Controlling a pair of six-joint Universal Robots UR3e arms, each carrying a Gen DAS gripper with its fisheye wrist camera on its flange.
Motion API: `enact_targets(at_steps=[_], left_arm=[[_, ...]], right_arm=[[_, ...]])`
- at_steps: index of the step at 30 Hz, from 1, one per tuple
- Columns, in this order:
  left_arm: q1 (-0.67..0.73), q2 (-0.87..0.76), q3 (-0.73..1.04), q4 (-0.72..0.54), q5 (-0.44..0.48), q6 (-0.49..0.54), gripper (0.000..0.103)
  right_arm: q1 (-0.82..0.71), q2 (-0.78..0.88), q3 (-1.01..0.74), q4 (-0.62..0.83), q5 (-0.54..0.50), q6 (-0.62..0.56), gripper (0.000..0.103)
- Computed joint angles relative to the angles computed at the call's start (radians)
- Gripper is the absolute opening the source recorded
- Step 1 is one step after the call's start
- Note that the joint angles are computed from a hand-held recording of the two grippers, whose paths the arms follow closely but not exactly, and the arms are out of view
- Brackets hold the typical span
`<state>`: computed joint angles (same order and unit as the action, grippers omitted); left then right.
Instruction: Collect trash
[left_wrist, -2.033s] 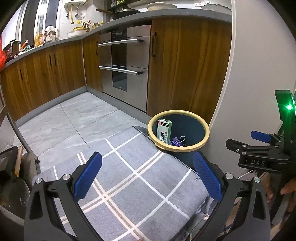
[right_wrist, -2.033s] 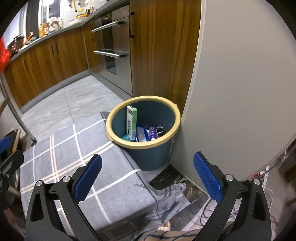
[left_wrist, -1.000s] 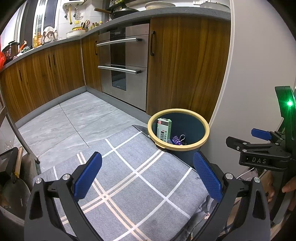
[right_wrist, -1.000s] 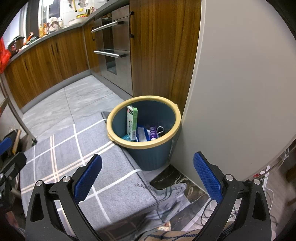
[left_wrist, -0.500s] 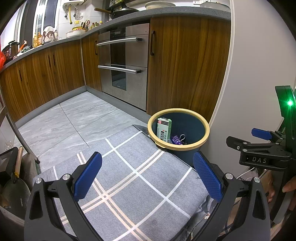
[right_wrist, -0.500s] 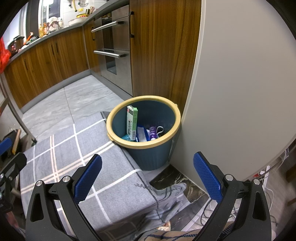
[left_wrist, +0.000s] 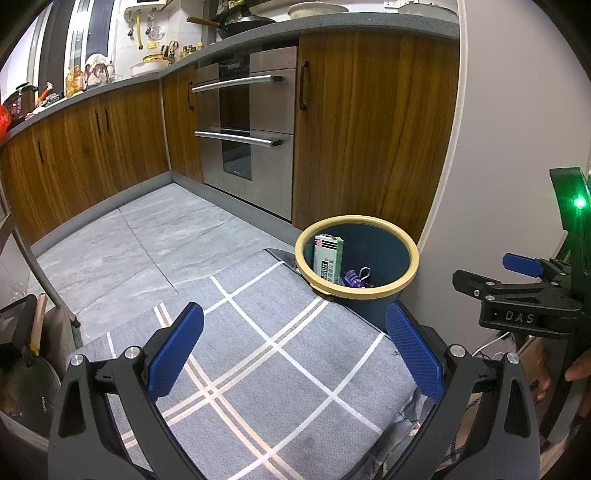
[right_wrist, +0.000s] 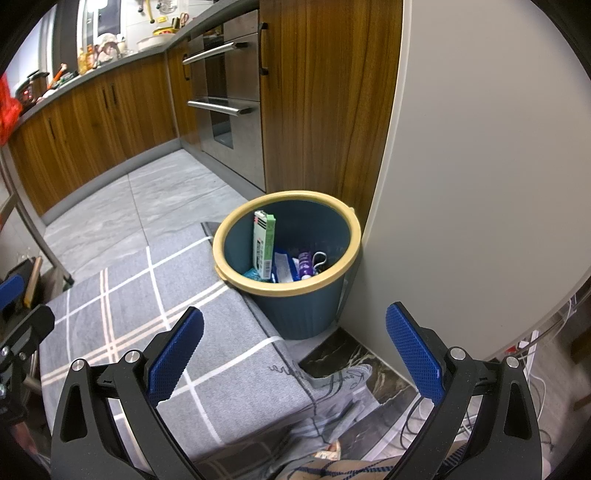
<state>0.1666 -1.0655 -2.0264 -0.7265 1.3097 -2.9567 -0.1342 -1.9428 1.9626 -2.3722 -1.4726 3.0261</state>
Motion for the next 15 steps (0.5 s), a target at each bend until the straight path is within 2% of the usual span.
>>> enact_targets(at_steps=[6,9,13,15], left_arm=[[0.021,0.002,0.003,-0.004,-0.006,-0.016,0.097],[0.021,-0.013,0.006,-0.007,0.055,-0.057,0.097],[0.126,-0.025,-0.003,-0.057,0.034,-0.094,0.097],[0.199,-0.044,-0.035,-0.037,0.034,-0.102,0.097]], right_arm=[[0.017,0.016,-0.010,-0.007,-0.010,-0.008,0.098],[0.081,0.074,-0.053,-0.006,-0.070,0.020,0.098],[0.212,0.267,-0.206,0.082,-0.123,0.119,0.098],[0.273,0.426,-0.324,0.147,-0.149,0.231,0.098]])
